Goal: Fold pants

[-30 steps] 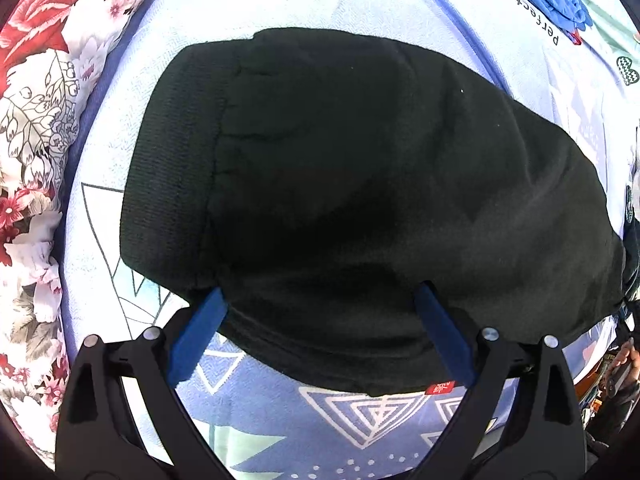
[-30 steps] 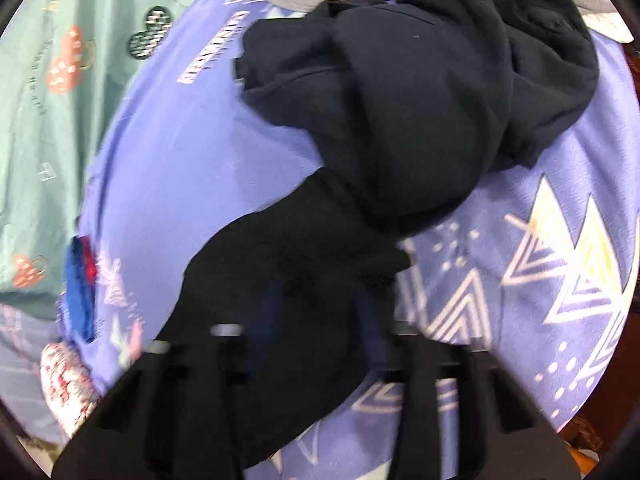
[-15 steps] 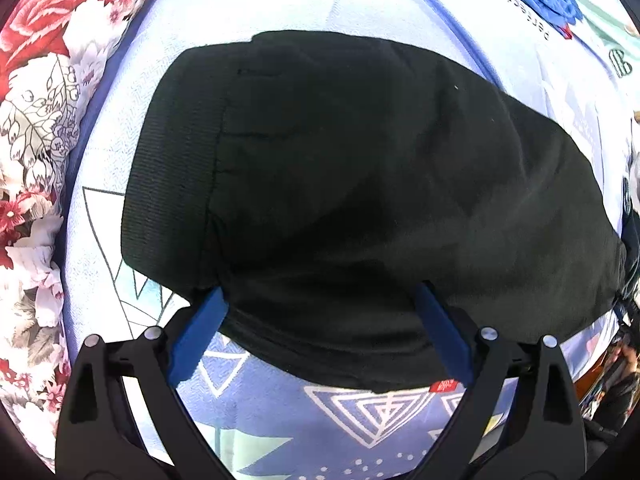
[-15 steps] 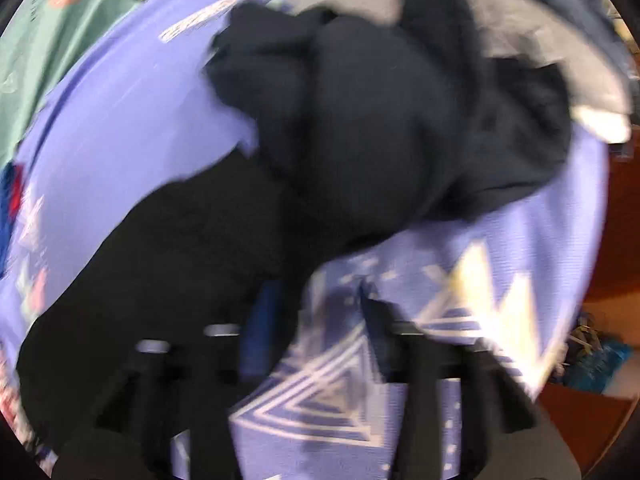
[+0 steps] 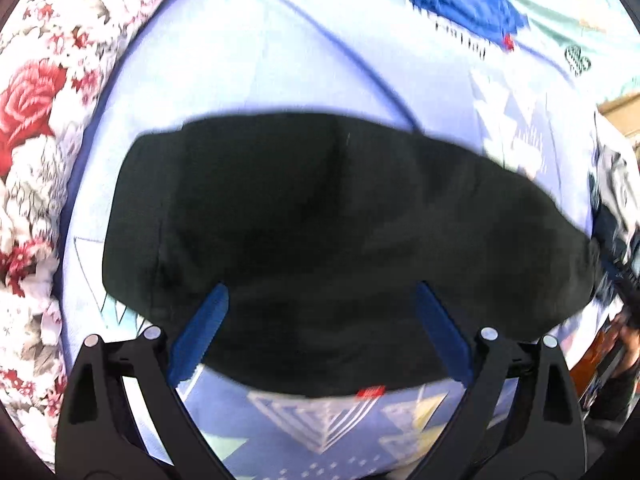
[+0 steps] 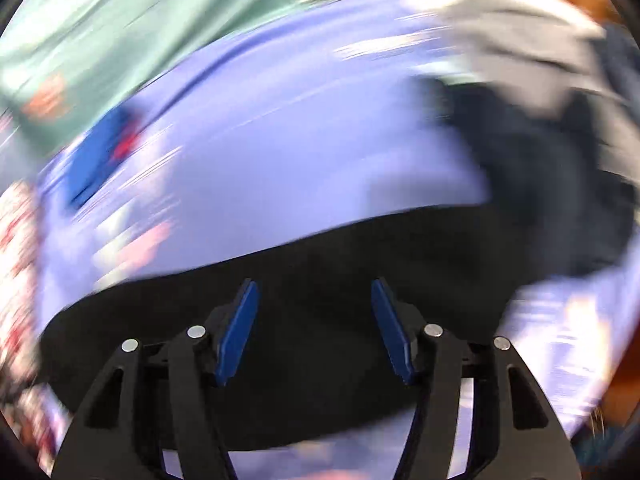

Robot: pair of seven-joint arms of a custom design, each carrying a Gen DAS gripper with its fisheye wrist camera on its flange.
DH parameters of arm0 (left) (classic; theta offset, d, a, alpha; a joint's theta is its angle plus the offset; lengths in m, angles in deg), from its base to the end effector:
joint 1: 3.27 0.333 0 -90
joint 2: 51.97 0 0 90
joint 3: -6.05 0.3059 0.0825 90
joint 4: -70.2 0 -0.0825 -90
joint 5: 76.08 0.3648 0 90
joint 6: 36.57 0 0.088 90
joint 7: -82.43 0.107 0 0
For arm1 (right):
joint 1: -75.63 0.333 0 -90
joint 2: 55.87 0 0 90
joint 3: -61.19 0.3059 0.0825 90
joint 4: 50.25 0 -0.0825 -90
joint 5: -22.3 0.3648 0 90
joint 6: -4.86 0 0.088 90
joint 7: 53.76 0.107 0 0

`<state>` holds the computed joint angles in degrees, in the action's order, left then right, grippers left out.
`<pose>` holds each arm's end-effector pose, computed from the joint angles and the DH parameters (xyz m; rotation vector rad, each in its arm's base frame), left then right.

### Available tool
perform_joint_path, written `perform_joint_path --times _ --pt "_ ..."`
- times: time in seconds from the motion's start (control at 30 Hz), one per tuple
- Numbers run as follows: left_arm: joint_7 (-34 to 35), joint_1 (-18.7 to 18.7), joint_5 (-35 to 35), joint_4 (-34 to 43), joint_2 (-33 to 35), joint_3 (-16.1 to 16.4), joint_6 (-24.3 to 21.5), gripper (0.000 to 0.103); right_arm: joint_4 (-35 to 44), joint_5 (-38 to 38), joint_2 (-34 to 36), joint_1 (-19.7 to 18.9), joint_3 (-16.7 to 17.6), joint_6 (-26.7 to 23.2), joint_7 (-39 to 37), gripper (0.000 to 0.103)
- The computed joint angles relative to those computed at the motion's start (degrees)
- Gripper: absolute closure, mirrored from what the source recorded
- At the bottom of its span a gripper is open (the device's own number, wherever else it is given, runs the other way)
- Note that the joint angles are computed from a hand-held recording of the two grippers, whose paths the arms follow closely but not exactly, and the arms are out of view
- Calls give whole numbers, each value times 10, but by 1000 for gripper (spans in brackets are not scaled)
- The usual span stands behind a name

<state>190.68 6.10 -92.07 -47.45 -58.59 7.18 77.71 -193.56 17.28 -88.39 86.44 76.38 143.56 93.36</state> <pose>0.5060 0.0769 0.4929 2.1157 -2.1740 0.3847 0.3615 0.1875 0.5213 -1.3671 2.2971 -0.3383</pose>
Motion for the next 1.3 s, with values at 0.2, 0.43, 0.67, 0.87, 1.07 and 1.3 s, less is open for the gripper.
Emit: perform_joint_path --times 0.2,0.43,0.67,0.87,1.07,1.3 --pt "-37 -11 -12 42 28 -16 39 7 143 73 227 93 -27 94 -151 62" --pt "-38 -41 -19 90 72 -46 67 7 262 104 336 147 -48 2 -256 64" --pt "-48 -68 -14 151 138 -80 52 7 286 145 331 146 -65 -19 -277 64" --pt "-70 -86 43 133 157 -95 31 7 375 64 383 145 -76 -8 -242 56" --pt "-73 -87 52 59 117 -89 55 7 486 136 466 143 -70 -34 -343 55" --pt "-73 -66 -32 81 107 -73 27 7 601 199 558 151 -62 -125 -429 66"
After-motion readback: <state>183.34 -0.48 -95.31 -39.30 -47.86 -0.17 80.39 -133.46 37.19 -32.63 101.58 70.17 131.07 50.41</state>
